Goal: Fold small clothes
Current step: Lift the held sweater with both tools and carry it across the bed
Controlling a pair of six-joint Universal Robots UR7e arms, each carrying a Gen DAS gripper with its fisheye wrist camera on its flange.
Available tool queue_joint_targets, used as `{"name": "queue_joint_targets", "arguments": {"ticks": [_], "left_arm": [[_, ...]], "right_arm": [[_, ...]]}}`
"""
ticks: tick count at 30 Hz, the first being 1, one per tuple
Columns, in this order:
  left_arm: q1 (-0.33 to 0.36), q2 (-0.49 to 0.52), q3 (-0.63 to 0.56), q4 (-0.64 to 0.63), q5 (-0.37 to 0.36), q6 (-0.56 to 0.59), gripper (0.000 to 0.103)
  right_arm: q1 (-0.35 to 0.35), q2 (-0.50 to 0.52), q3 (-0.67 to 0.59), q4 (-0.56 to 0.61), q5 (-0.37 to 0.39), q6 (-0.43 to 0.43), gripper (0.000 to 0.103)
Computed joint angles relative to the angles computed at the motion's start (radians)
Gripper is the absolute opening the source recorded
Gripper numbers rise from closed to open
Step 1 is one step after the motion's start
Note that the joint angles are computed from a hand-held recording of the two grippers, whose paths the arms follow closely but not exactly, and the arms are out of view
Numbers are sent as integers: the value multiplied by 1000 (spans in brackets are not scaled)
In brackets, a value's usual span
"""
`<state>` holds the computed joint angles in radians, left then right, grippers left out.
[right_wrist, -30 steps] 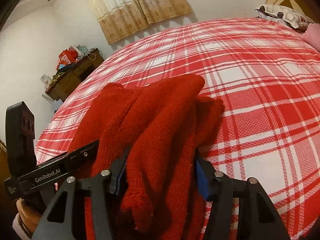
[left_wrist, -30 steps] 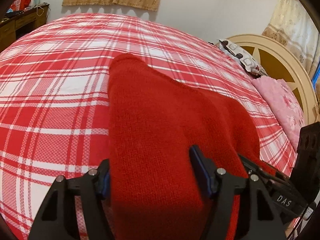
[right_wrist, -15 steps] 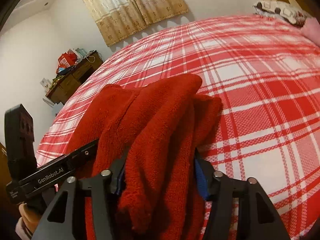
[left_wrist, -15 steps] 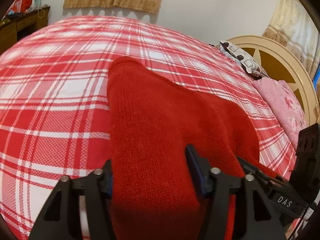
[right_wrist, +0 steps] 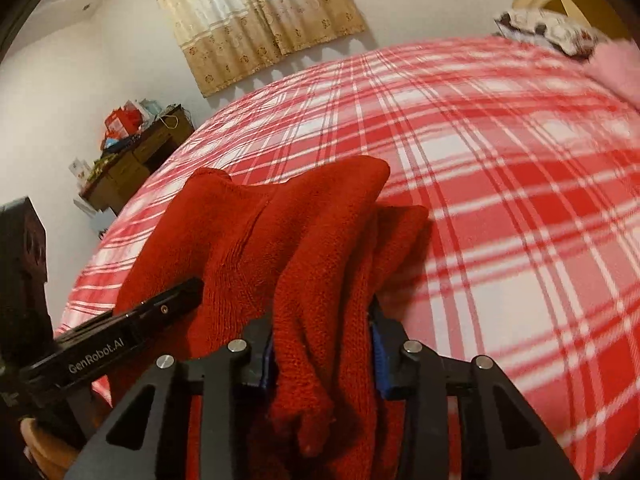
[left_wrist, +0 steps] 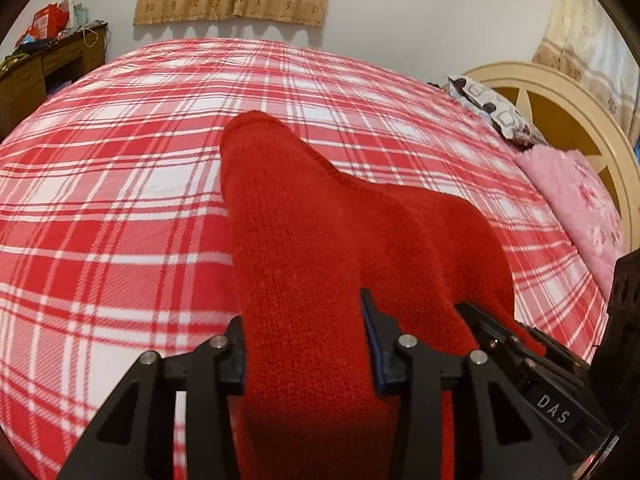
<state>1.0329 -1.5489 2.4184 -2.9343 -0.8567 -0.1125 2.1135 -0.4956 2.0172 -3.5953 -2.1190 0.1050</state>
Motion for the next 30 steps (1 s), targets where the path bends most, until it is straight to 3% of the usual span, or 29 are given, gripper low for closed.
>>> {"name": "queue_joint_targets", "arguments": {"ticks": [4,15,21,30], "left_arm": [[-36,-44,20,103,36,-33,45],[-24,-3,19,57,55,-38,55],[-48,-34,47,38,60,-34,43],[-108,-191,107,140,89,-86,42]], "right_arm": [[14,-9,36,-17,-8,15,38],[-10,7,24,-16,6,28,45],[47,4,11,28,-69,26,37],[120,-3,33,9,-40,96,35]]}}
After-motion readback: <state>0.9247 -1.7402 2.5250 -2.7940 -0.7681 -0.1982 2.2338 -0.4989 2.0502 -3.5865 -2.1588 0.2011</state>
